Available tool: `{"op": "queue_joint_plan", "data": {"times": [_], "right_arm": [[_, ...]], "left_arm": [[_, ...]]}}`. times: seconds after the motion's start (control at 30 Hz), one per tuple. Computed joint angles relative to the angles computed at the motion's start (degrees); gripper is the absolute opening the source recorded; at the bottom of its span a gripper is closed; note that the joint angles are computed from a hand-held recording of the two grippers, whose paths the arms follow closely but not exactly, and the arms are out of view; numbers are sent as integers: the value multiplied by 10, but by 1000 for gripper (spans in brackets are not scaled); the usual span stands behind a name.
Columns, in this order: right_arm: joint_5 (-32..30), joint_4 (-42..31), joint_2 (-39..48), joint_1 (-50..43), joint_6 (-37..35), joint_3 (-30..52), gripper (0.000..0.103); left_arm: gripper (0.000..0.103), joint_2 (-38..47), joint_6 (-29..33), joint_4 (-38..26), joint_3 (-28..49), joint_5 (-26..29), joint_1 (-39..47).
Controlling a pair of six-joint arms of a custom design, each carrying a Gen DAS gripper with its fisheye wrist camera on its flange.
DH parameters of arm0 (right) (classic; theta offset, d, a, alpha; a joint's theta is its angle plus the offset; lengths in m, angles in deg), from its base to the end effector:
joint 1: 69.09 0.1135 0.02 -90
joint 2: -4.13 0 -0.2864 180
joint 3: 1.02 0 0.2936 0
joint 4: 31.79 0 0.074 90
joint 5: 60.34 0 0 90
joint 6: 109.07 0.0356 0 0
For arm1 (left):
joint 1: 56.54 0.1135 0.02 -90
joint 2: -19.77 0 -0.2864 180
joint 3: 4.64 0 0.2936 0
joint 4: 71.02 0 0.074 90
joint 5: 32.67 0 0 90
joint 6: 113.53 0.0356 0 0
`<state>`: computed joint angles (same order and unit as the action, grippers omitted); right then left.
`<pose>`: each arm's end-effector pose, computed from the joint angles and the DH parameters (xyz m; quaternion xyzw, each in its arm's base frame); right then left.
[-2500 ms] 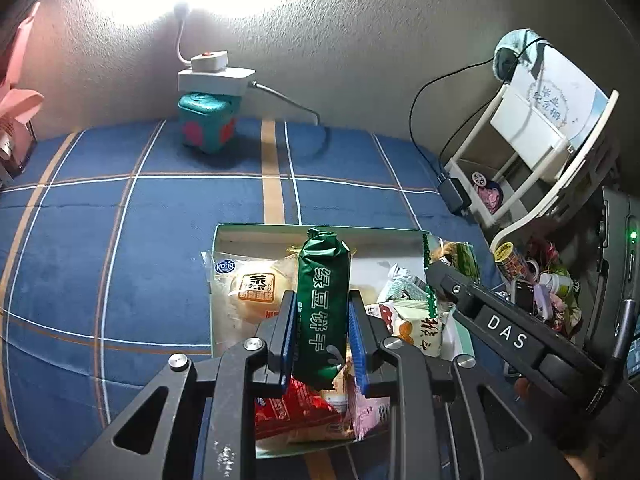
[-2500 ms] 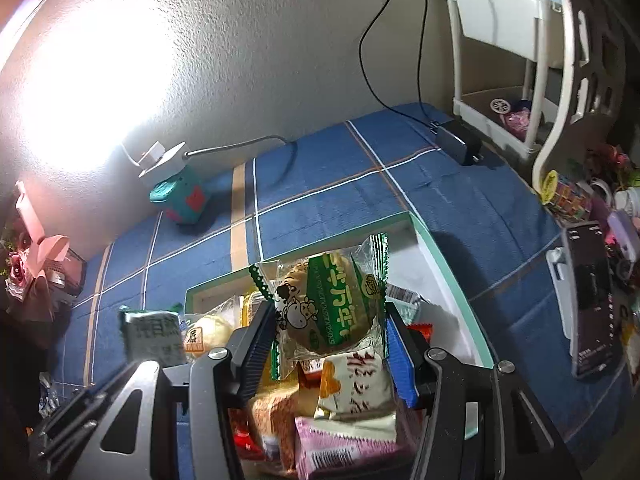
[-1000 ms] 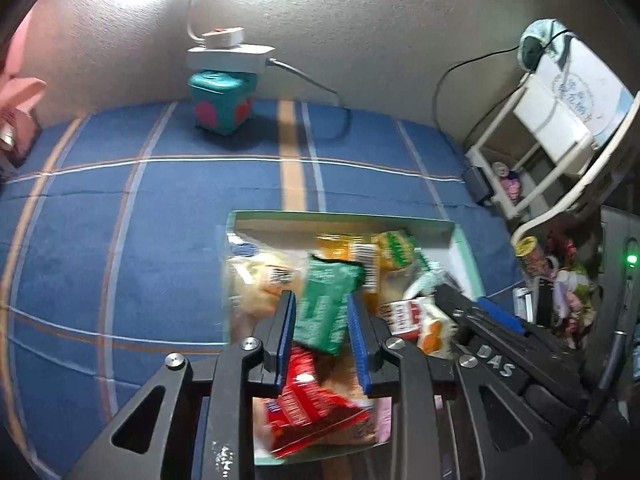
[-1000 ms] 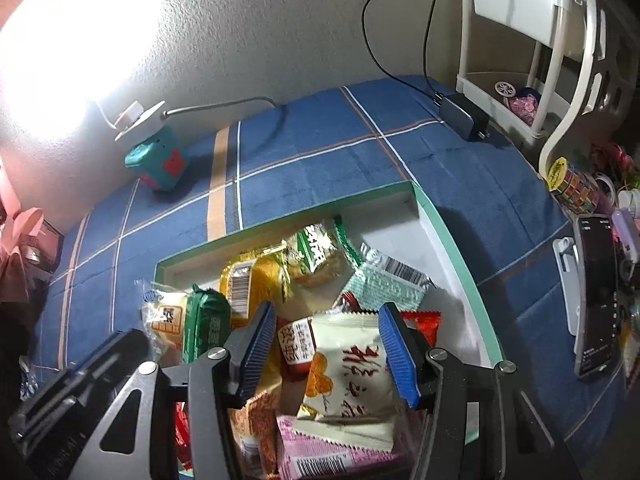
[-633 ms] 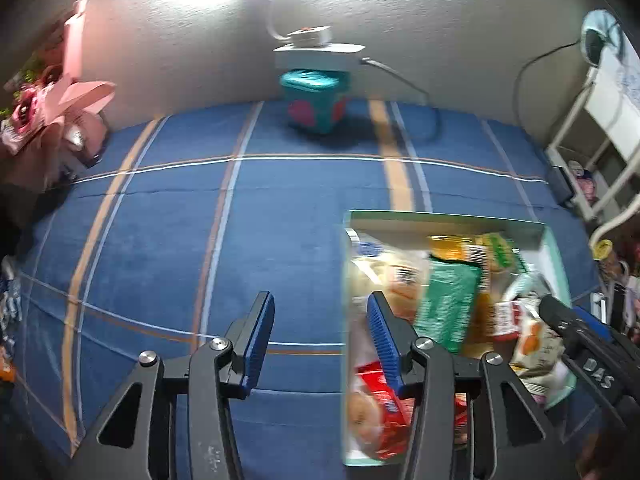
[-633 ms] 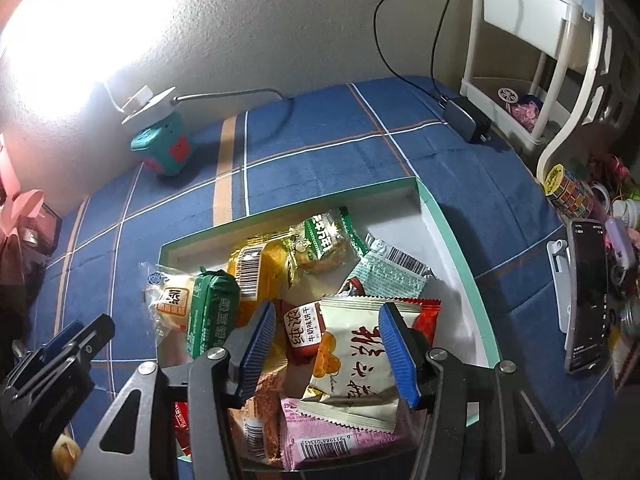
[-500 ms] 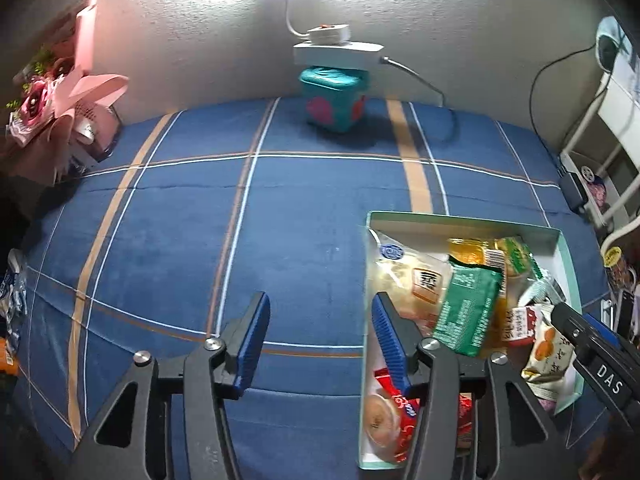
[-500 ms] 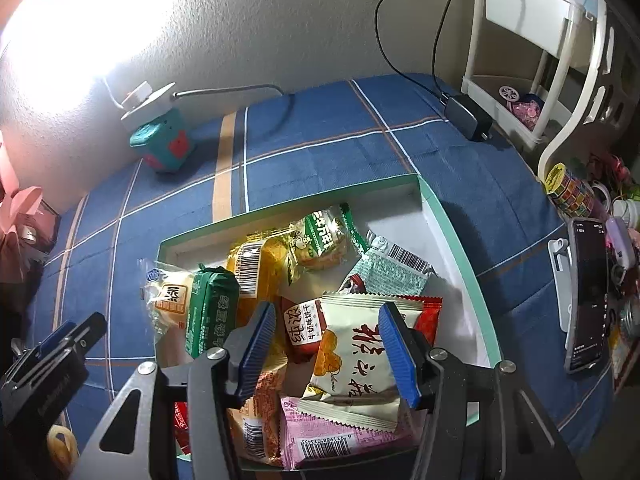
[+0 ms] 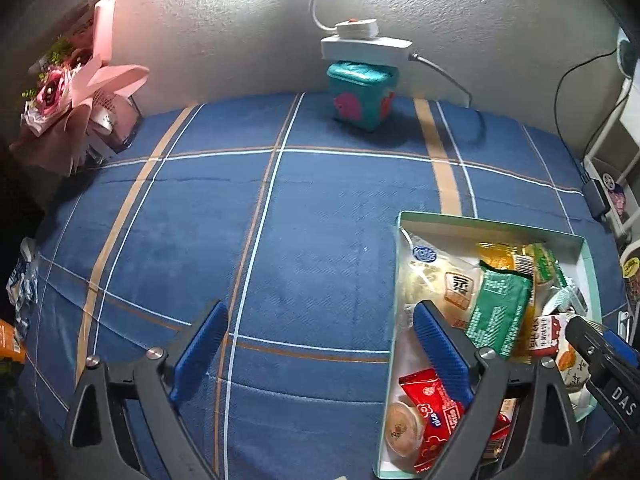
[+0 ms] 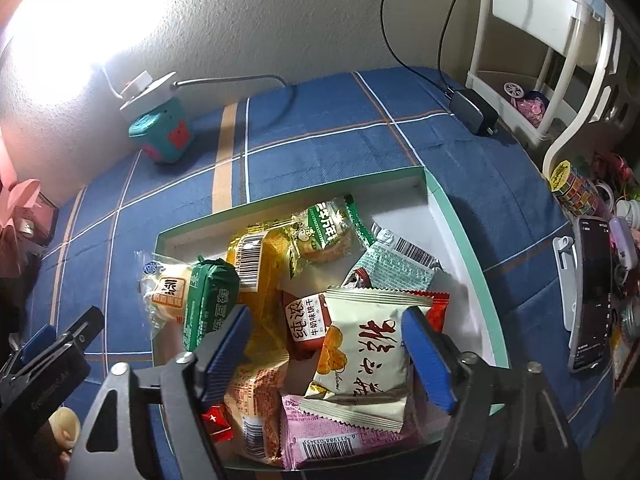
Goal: Organize snacks
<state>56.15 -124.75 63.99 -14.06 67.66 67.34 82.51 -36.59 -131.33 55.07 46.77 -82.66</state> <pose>0.1143 0.1358 0.2992 0.2762 0.9323 -0.0305 0.2316 0.2102 -0.0958 0.2552 0.0891 0.9651 0.0074 0.2463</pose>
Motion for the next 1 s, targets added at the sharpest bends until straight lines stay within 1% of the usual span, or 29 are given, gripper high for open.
{"op": "queue_joint_plan", "data": {"times": [0.1, 0.13, 0.17, 0.2, 0.23, 0.37, 0.5, 0.73, 0.87, 1.0], "right_arm": [[1, 2, 3, 0, -4, -1, 83], [2, 3, 4, -1, -6, -1, 88], [3, 4, 6, -2, -8, -1, 92], [5, 5, 6, -1, -8, -1, 99], [7, 5, 7, -1, -8, -1, 103], [19, -2, 13, 3, -10, 4, 103], [21, -9, 24, 17, 1, 10, 103], [32, -42, 66, 94, 80, 42, 103], [43, -50, 92, 133, 101, 63, 103], [49, -70, 114, 184, 156, 78, 103]], "left_arm": [[96, 2, -2, 5, -5, -6, 5], [98, 2, -3, 7, -6, -10, 5], [103, 2, -5, 7, -6, -15, 5], [103, 2, -5, 6, -6, -19, 6], [103, 2, -5, 6, -7, -21, 7], [103, -1, 1, 7, -9, -25, 13], [103, -9, 12, 1, -14, -13, 23], [103, -53, 48, -33, -25, -19, 34], [103, -97, 76, -56, -29, -3, 61], [103, -146, 102, -83, -38, 17, 101]]}}
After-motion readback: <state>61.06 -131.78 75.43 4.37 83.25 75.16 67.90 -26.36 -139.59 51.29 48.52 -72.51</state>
